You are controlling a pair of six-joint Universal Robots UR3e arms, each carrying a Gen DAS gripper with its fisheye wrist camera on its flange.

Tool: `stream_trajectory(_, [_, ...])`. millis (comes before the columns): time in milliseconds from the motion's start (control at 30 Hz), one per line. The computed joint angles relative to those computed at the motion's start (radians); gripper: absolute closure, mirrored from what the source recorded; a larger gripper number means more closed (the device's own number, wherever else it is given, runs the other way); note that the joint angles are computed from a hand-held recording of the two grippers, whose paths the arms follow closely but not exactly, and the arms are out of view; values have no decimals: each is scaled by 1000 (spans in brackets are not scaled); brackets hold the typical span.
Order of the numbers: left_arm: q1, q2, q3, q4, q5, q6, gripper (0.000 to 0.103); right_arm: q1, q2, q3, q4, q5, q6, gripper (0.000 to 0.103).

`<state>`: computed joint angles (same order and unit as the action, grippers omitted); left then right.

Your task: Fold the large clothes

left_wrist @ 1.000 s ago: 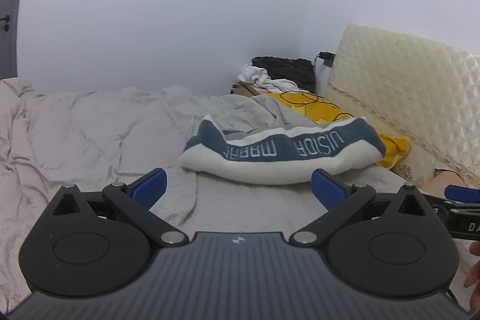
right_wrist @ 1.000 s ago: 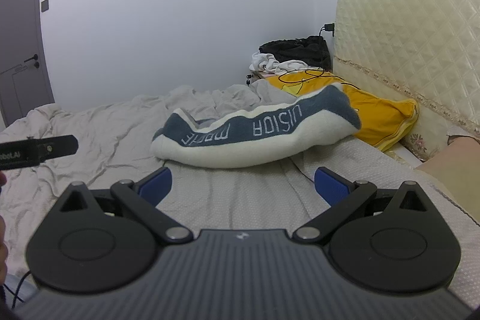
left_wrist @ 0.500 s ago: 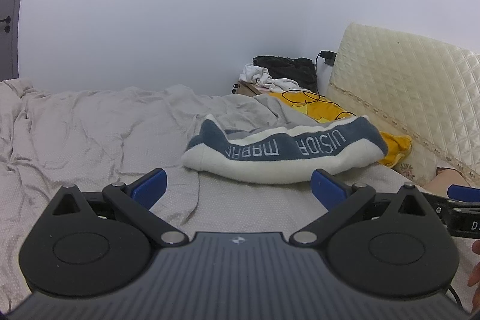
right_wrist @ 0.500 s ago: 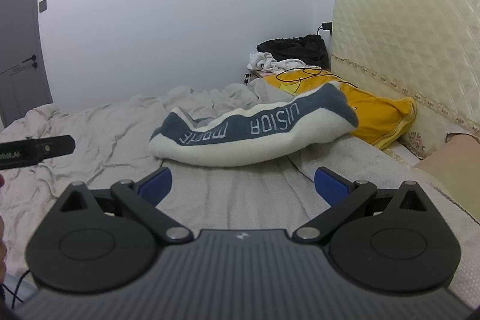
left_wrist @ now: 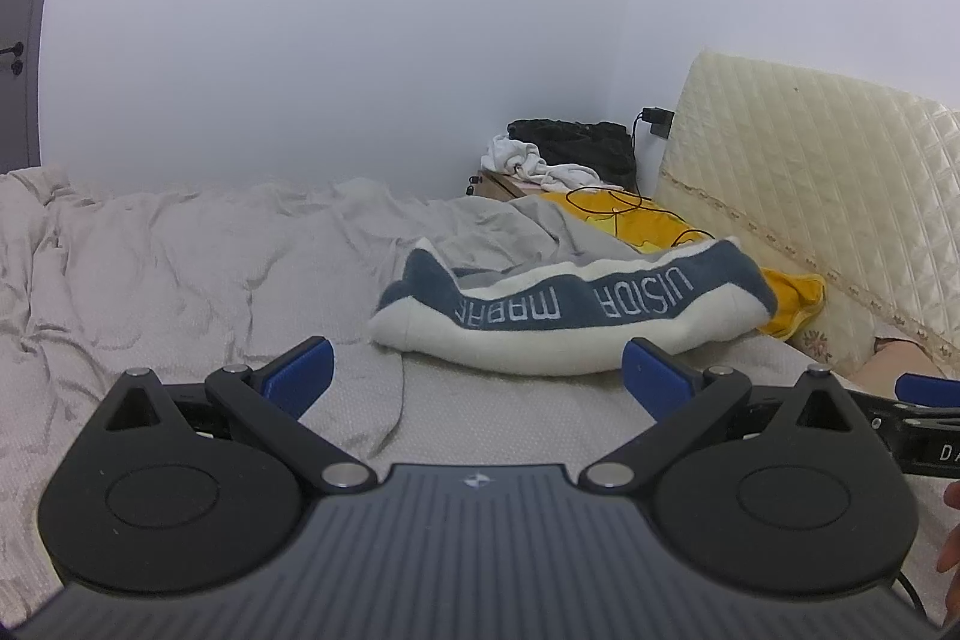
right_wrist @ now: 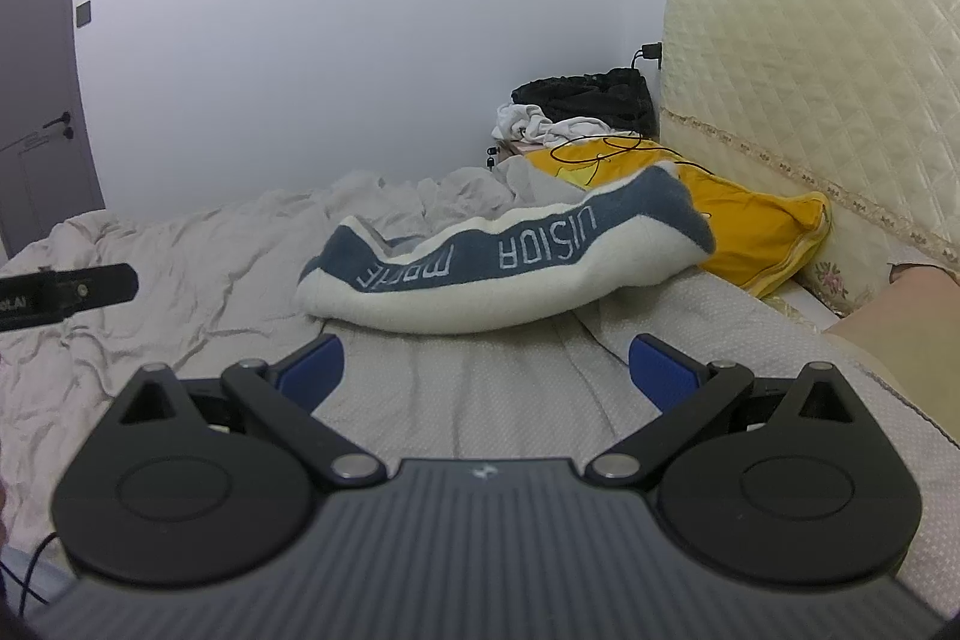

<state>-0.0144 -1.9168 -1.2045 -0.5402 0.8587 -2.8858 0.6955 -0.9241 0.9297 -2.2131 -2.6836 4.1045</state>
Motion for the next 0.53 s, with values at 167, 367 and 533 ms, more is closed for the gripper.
stream_trajectory(167, [0,9,-8,-1,0,-1,0,2,-4,8,-6,2,-2,0])
stream_trajectory(367, [1,9,-5,-1,-2,-1,0,1,-6,12,-12,4,-8,0])
stream_trajectory(533, [4,11,-7,-5,-15,6,0,2,-8,10,-9,5,-11,0])
